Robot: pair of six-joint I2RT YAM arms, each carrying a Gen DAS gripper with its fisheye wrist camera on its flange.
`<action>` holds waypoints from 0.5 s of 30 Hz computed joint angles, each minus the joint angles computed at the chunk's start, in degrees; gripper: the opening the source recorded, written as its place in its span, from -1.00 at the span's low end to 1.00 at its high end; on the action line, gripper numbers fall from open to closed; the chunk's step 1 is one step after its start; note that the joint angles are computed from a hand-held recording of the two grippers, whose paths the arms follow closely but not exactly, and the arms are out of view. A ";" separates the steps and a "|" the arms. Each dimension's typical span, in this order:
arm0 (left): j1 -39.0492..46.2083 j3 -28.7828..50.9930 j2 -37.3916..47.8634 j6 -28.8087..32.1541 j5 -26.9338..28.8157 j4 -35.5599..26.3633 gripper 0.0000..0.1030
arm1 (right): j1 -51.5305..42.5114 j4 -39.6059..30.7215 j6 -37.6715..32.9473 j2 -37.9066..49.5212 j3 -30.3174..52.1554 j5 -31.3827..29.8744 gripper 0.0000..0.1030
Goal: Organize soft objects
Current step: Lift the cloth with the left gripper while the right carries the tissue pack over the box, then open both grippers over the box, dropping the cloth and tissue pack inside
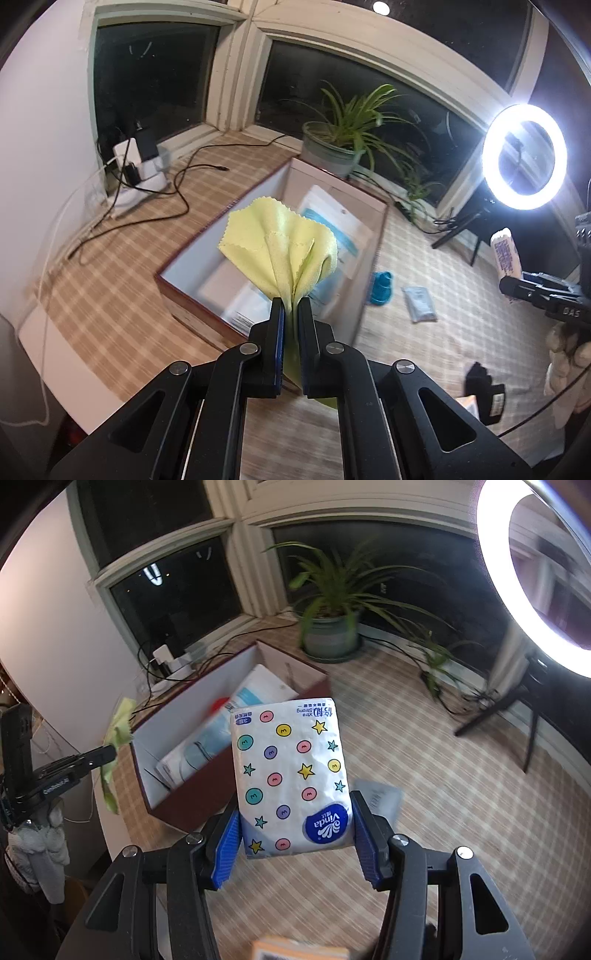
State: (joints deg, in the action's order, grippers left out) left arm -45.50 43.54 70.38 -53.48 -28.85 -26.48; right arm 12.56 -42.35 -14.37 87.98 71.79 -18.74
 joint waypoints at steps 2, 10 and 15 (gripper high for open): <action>2.21 -0.63 -0.12 2.10 1.14 0.72 -0.90 | 3.13 0.80 1.91 1.59 1.35 1.16 -0.03; 10.68 -0.68 3.02 11.51 6.36 4.86 -0.90 | 12.97 3.32 7.39 9.77 7.83 6.47 -0.03; 14.63 0.07 5.25 16.13 9.23 6.92 -0.90 | 16.60 3.82 9.75 15.60 12.54 9.15 -0.03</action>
State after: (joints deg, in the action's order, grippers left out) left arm -30.87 43.61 75.64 -37.35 -19.62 -19.56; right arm 29.16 -38.52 -4.62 103.58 84.34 -9.58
